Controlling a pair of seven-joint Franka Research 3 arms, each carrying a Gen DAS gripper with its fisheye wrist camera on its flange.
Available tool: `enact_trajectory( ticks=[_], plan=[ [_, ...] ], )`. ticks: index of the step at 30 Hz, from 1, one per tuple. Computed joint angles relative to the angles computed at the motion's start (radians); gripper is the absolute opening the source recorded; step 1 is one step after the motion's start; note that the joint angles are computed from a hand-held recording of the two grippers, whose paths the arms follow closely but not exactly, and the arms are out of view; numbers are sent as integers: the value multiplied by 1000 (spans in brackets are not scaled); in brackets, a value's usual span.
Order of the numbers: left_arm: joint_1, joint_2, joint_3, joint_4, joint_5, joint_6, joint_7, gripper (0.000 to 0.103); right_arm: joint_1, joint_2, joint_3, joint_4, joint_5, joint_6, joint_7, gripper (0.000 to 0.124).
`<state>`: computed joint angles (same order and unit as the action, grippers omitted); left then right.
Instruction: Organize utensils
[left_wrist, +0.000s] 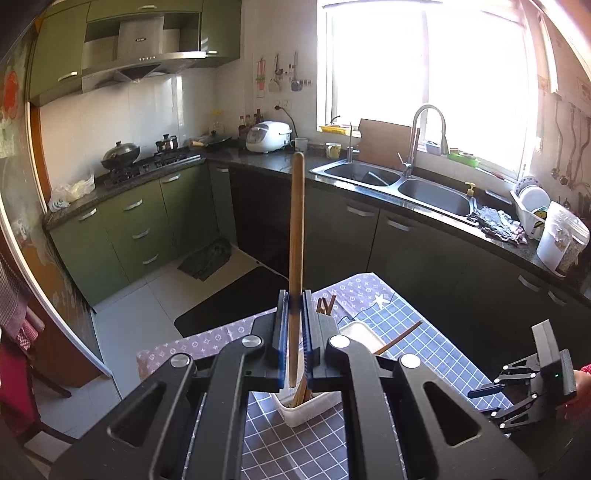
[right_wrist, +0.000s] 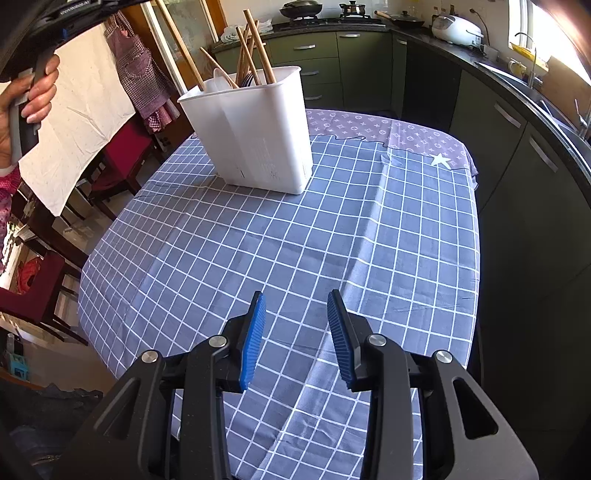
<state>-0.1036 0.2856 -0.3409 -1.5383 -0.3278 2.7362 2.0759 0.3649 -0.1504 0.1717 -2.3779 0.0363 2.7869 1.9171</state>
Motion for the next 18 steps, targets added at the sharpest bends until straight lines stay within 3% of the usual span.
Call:
enact_trajectory(
  ticks=[8, 10, 12, 14, 16, 18],
  plan=[
    [-18, 76, 15, 26, 64, -89, -76, 8, -2, -6, 1, -5, -1, -5, 6, 36],
    [-19, 71, 14, 11, 78, -89, -77, 14, -2, -5, 1, -3, -1, -4, 7, 36],
    [-8, 51, 3, -20, 64, -79, -65, 33, 1, -6, 4, -3, -1, 1, 9, 36],
    [10, -6, -11, -96, 23, -24, -33, 43, 5, -12, 5, -8, 5, 14, 6, 36],
    [28, -95, -26, -210, -52, 70, 13, 65, 9, -22, 7, -20, 14, 40, 6, 36],
    [45, -196, -46, -332, -212, 146, 120, 91, 10, -31, 13, -33, 18, 70, 10, 38]
  ],
)
